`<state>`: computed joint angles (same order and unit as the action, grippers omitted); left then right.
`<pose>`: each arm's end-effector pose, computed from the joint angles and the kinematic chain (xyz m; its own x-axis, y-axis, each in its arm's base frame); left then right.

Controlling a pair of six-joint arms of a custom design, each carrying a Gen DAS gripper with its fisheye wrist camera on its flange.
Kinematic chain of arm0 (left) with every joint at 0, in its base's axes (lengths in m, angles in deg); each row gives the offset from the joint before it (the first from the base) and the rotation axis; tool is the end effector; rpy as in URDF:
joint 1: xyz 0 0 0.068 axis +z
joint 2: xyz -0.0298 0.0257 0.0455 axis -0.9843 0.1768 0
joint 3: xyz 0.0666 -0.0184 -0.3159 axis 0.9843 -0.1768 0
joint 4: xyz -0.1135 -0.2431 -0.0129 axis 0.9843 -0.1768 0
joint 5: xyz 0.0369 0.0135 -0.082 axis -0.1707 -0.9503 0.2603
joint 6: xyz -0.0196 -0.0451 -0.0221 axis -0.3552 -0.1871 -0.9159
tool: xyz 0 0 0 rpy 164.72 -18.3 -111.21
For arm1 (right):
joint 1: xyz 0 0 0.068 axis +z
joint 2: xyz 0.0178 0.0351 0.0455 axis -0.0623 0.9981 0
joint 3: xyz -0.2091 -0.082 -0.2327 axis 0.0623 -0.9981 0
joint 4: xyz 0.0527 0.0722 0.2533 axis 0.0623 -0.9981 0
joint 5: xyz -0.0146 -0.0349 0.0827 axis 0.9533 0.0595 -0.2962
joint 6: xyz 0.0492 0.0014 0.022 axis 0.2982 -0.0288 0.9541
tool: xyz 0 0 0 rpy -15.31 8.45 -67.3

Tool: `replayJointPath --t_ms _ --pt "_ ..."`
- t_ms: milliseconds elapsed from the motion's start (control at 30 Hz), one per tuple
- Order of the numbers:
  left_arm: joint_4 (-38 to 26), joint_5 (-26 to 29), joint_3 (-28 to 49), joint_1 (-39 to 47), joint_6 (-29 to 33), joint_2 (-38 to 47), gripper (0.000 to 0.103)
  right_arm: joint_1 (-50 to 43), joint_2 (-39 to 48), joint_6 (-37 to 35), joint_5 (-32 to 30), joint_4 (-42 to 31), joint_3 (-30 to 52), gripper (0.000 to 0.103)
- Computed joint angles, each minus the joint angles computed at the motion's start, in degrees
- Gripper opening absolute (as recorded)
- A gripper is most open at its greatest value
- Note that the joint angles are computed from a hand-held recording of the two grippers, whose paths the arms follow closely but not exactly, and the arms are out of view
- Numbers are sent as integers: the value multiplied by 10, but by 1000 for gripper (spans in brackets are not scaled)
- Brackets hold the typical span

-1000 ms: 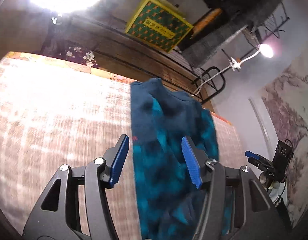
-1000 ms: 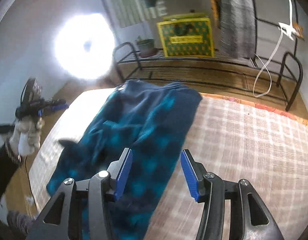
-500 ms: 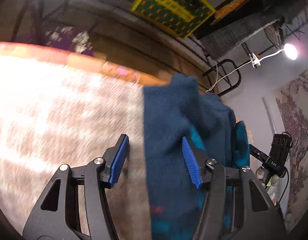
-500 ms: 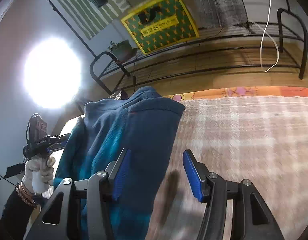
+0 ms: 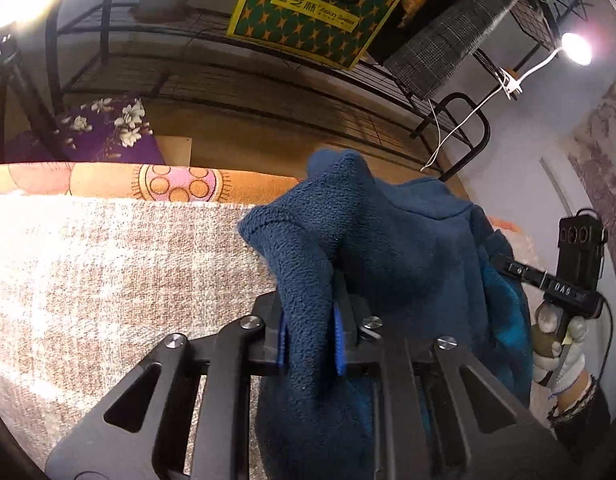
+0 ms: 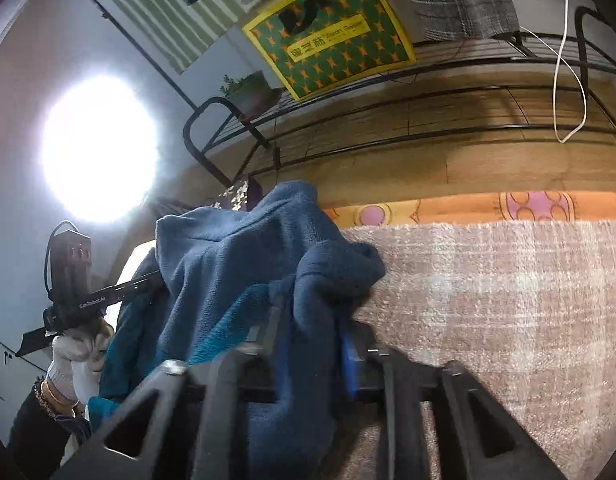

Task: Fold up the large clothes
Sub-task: 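Grasp the folded end with the left gripper while the right gripper grasps beside it, then lift the folded end with both grippers and fold it over again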

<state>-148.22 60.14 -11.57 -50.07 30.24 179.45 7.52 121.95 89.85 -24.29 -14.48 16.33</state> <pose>0.2639 0.1234 0.2924 -0.8561 0.0782 -0.5109 0.3344 0.8375 -0.4321 0.2299 0.0584 0.2161 -0.8242 0.1707 -0.5399 -0.1437 0.8593 0.4910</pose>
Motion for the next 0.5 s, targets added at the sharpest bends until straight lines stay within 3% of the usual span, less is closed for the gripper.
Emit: replayJointPath --t_ms 233,500 --pt "-25 31 6 21 29 -41 12 17 -62 -1 33 -42 21 8" --pt "-196 89 70 83 148 -72 11 59 -174 -7 72 -139 65 7"
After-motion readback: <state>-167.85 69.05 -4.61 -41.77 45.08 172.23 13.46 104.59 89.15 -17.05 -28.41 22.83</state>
